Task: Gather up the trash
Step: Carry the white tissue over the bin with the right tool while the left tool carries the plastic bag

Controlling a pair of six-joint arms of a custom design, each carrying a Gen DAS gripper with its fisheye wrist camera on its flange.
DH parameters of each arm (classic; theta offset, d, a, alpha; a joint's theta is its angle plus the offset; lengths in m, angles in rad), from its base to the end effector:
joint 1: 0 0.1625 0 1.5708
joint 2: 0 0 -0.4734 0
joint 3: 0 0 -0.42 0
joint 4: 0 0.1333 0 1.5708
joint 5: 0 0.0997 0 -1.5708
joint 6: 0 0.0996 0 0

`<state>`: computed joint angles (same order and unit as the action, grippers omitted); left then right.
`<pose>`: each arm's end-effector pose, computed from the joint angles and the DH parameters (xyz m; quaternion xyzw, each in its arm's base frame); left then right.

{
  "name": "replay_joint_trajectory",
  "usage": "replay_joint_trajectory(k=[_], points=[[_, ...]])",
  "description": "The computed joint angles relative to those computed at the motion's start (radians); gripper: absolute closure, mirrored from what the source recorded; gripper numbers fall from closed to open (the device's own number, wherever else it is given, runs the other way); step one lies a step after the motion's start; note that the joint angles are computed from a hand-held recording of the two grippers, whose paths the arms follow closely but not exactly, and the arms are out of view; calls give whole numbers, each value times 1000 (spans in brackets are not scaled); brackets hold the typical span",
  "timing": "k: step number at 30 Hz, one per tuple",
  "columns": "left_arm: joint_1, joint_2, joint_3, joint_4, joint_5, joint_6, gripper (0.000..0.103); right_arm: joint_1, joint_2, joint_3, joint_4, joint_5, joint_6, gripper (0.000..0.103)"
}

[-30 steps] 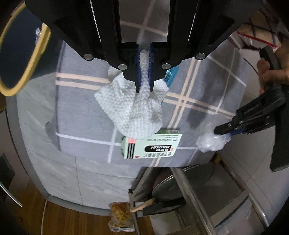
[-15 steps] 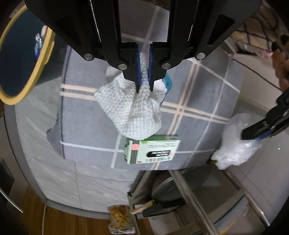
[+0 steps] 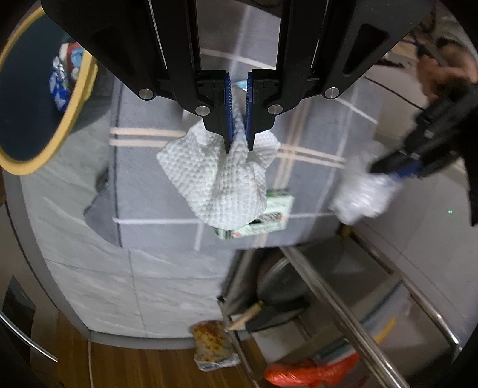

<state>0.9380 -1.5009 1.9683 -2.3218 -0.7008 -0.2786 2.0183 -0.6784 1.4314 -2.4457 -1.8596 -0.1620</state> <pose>-0.1397 -0.5445 0.4117 0.0995 0.8942 -0.2987 0.3182 0.4345 -0.6628 0.0897 0.2880 -0.9449 0.0801 0.1336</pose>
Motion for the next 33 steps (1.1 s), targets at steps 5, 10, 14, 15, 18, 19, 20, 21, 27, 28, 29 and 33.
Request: replay_joint_trajectory(k=[5,10,14,15,18,19,20,21,27,28,29,33], points=[[-1,-5,1,-1,4,1,84,20,1,-9,-26,32,-23,94],[-9,-4,4,-7,7,0,84,23,-6,-3,-37,12,-32,94],[-19,6,1,-20,1,6,84,22,-21,8,-53,-18,-33,94],[-21,10,-1,-23,-1,9,84,20,-30,13,-60,-26,-33,94],[-32,30,-7,-37,-6,26,84,13,-52,29,-75,-44,-34,94],[-34,38,-9,-41,-9,27,84,9,-62,36,-81,-52,-35,94],[-37,46,-12,-45,-12,29,84,6,-69,41,-84,-58,-36,94],[-42,59,-16,-51,-17,32,84,2,-81,50,-90,-70,-39,94],[-68,133,-36,-99,-46,60,84,-20,-158,109,-134,-153,-63,94],[-71,146,-40,-106,-54,64,84,-26,-175,122,-144,-170,-71,94],[-74,157,-43,-112,-59,69,84,-31,-188,131,-151,-180,-74,94],[-90,231,-71,-149,-94,102,84,-64,-254,182,-176,-224,-81,94]])
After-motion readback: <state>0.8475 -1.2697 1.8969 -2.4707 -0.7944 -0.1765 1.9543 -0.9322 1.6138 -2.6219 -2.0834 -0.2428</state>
